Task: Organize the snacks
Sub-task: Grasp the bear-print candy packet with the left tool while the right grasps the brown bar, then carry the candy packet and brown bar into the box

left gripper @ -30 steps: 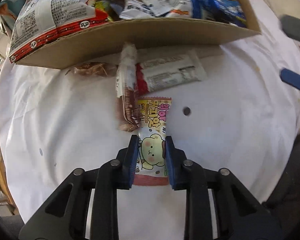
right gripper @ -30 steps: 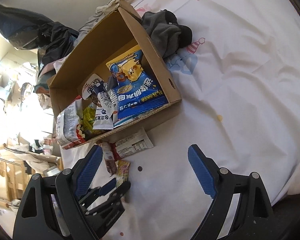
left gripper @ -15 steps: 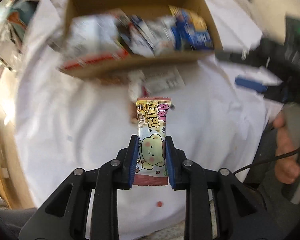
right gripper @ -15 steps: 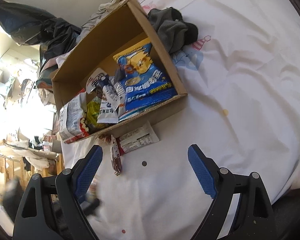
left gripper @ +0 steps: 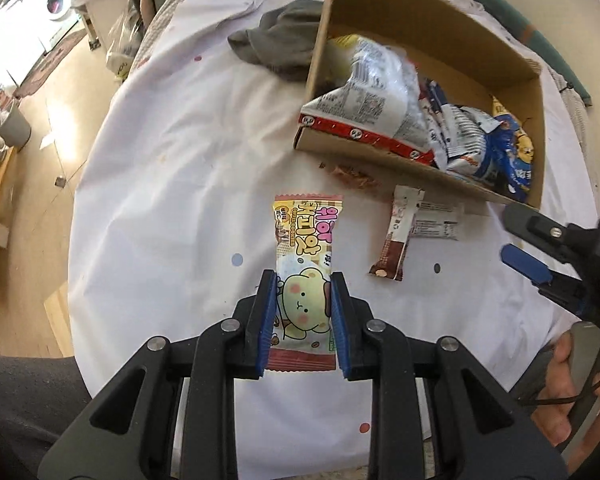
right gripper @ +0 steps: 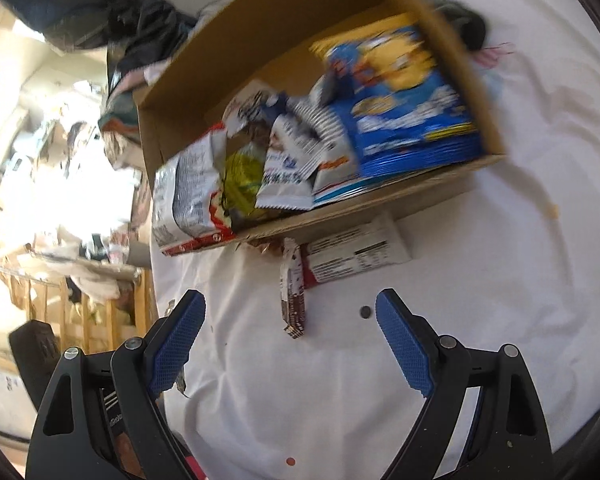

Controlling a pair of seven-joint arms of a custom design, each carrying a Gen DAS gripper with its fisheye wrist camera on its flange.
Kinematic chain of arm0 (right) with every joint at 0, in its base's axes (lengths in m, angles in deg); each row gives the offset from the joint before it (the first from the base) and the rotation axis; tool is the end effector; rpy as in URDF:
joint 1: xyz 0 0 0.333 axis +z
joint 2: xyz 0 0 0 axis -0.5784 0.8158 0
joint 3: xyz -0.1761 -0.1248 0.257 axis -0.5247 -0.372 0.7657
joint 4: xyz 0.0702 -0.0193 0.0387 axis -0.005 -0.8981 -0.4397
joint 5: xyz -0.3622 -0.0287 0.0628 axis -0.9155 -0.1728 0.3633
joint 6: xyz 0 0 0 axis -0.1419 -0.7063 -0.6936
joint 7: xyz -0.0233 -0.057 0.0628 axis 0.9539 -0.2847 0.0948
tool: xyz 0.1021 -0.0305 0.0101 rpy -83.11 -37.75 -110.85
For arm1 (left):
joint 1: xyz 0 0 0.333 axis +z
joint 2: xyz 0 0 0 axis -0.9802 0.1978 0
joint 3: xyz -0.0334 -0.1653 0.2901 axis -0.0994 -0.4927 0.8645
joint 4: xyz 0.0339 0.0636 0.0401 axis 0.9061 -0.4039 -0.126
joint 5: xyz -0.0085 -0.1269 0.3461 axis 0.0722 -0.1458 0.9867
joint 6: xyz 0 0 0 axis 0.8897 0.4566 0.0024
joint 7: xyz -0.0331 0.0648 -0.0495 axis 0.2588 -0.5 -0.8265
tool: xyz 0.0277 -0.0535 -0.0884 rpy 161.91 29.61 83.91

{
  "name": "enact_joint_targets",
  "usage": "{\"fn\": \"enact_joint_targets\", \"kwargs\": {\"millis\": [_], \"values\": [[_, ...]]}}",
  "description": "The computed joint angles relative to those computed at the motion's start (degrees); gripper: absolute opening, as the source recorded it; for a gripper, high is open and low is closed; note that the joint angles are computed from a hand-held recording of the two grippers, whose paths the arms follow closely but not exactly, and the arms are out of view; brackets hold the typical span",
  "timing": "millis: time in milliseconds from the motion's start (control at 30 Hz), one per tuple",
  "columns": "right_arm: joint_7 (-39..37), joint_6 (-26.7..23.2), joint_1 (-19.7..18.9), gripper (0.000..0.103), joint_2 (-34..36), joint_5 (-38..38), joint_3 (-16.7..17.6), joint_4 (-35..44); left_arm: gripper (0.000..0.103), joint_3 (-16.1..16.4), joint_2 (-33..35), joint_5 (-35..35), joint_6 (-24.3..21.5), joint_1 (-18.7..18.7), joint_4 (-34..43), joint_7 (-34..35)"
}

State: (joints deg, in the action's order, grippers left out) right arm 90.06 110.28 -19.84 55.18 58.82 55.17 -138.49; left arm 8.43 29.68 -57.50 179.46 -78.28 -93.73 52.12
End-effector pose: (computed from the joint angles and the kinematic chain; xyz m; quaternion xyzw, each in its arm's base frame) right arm 0.5853 0.2780 0.4818 -0.6015 0.7161 0.1289 0.3299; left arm 0.5531 -0.0571 0.5097 -0.7393 0.6512 -0.1572 0.0682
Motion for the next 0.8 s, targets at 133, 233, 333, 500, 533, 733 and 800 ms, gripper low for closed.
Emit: {"fn": "enact_joint_targets", "kwargs": {"millis": [133,233,333,500,533,733,800], "values": [[0.08,-4.71,0.58,0.075,5.0,-3.2,0.46,5.9,0.022,0.14,0.42,0.08,0.47,0.1,0.51,-1.43],[2.19,-7.49,1.54,0.064,8.33,-6.95,0.32,9.65,0.022,0.27,1.15,-0.15,0.09,0.21,1.67,-2.61],[3.59,-10.0,2.28,0.055,11.37,-10.61,0.5,13.23,0.022,0.37,1.72,-0.26,-0.67,0.28,2.54,-3.18],[6.65,-11.25,3.63,0.038,14.05,-15.85,0.0,16.46,0.022,0.25,2.46,-0.39,-1.65,0.06,3.21,-2.54],[7.05,-11.72,3.72,0.032,14.45,-16.73,0.0,17.16,0.022,0.23,2.47,-0.23,-1.64,-0.01,3.17,-2.45],[5.27,-9.71,2.87,0.019,13.51,-16.76,1.85,15.36,0.022,0.22,2.88,1.36,-1.58,-0.34,3.37,-3.27],[4.43,-9.47,3.02,0.019,12.74,-16.44,2.26,14.59,0.022,0.24,2.97,1.96,-1.14,-0.43,3.34,-3.68]]}}
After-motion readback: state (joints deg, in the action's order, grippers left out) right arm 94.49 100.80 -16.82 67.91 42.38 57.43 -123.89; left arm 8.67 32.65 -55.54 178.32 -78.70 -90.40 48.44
